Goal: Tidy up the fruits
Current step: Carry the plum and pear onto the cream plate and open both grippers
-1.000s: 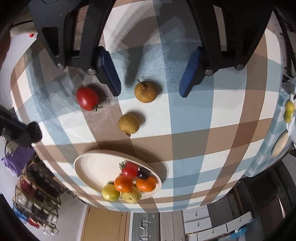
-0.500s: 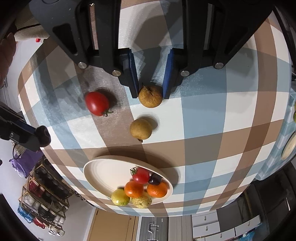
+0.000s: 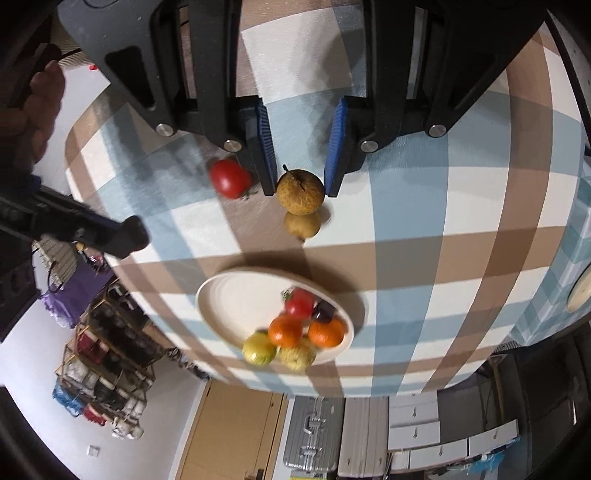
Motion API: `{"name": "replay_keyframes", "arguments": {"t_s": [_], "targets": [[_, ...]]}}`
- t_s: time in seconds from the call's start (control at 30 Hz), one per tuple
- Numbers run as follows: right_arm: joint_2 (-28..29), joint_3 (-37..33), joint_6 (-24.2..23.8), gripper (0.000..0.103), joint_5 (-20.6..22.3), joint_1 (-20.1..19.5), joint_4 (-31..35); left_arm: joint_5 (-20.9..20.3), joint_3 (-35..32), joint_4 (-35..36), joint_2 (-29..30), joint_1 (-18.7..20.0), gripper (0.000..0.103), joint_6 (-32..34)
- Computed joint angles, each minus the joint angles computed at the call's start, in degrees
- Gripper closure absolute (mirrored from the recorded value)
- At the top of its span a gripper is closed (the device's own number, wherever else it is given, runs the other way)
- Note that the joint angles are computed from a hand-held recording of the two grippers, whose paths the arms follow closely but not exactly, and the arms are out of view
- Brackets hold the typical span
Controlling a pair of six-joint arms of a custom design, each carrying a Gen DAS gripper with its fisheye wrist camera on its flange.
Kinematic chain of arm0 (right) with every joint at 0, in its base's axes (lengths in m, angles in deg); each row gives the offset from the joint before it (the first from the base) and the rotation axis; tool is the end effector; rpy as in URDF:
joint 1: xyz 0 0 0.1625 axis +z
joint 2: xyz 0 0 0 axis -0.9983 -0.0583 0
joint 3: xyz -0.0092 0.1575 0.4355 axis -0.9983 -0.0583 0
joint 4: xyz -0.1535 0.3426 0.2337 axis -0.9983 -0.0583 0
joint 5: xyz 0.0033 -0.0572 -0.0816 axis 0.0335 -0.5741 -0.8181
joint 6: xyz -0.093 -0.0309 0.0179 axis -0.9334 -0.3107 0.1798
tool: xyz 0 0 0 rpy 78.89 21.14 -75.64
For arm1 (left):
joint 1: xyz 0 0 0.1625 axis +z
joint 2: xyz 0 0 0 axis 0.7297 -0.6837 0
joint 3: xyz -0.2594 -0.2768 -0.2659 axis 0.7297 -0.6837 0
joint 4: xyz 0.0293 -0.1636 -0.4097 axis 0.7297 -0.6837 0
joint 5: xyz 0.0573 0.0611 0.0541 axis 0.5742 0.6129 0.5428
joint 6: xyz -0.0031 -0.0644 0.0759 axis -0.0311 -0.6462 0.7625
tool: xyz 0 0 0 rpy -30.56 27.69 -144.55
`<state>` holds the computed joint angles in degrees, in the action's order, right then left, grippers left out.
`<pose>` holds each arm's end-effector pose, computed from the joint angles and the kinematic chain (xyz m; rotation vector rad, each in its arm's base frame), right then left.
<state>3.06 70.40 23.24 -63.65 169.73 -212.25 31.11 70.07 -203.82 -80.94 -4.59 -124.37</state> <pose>0.0710 -0.6381 0.2469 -0.6895 2.9808 -0.4187 -0.2978 -0.5622 0.0590 0.0257 2.3311 -0.9240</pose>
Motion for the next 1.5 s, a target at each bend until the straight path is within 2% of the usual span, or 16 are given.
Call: {"name": "replay_keyframes", "arguments": {"t_s": [0.13, 0.3, 0.5, 0.7, 0.83, 1.0, 1.07, 1.13, 1.27, 1.5], "targets": [[0.1, 0.0, -0.2, 0.081, 0.3, 0.2, -0.1, 0.3, 0.4, -4.9, -0.5, -0.6, 0.08, 2.7], [0.7, -0.8, 0.8, 0.081, 2.0, 0.2, 0.1, 0.5, -2.7, -11.6, 0.4, -0.3, 0.08, 12.2], [2.8, -3.9, 1.8, 0.081, 3.9, 0.8, -0.9, -2.8, -10.8, -12.4, 2.9, 3.0, 0.08, 19.7], [8.1, -10.4, 2.2, 0.081, 1.4, 2.7, -2.6, -9.4, -22.2, -7.9, 7.5, 8.3, 0.08, 24.8], [12.0, -15.5, 3.1, 0.081, 1.0, 3.2, -1.9, -14.7, -28.9, -3.4, 10.7, 11.5, 0.08, 25.9], [16.4, -21.4, 4.7, 0.081, 1.2, 3.3, -1.1, -17.8, -34.1, -2.2, 13.8, 14.1, 0.08, 26.9], [18.3, -23.9, 5.6, 0.081, 0.4, 3.2, -0.7, -18.1, -35.6, -1.2, 14.7, 14.9, 0.08, 26.6], [19.4, -24.9, 5.5, 0.081, -2.9, 3.5, -1.8, -18.9, -36.6, -0.1, 15.2, 15.6, 0.08, 26.2], [21.3, -26.7, 4.5, 0.081, -3.4, 3.1, -0.7, -20.1, -38.2, 1.3, 16.1, 16.4, 0.08, 26.7], [23.0, -28.1, 4.5, 0.081, -4.6, 3.3, 0.0, -19.3, -39.1, 1.0, 17.0, 16.6, 0.079, 27.0]]}}
